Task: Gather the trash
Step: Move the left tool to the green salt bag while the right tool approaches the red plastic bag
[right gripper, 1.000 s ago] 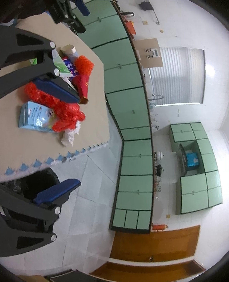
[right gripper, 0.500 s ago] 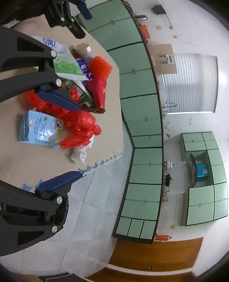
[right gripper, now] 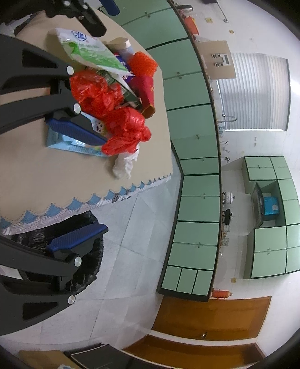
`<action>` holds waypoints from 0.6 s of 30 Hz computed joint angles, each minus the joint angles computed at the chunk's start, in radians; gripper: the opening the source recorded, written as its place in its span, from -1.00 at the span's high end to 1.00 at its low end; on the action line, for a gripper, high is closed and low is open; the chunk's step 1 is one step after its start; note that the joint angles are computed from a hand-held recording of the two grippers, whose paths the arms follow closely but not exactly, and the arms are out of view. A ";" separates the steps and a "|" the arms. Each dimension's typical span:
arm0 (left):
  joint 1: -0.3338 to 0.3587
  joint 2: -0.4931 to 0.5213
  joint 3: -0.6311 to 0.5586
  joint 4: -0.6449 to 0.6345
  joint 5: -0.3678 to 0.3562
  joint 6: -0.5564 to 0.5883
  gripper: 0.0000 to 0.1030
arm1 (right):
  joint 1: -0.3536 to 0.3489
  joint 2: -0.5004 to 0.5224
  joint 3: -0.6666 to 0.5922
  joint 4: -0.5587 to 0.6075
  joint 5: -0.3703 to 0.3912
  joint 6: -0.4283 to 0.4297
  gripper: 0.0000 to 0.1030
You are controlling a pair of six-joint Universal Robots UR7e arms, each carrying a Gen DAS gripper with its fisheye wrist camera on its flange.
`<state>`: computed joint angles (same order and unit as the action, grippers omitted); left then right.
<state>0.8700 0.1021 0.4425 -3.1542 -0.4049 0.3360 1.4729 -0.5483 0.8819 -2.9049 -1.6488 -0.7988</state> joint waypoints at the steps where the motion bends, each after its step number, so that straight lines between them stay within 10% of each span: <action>1: -0.001 -0.006 0.017 0.005 -0.001 -0.006 -0.90 | -0.001 -0.002 0.002 -0.002 0.002 0.003 -0.34; 18: 0.014 -0.011 0.028 0.228 0.028 -0.150 -0.90 | 0.005 -0.008 0.018 -0.024 0.009 -0.006 -0.34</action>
<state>0.8845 0.0906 0.4704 -2.9263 -0.3768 0.1860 1.4782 -0.5567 0.9001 -2.9285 -1.6402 -0.8044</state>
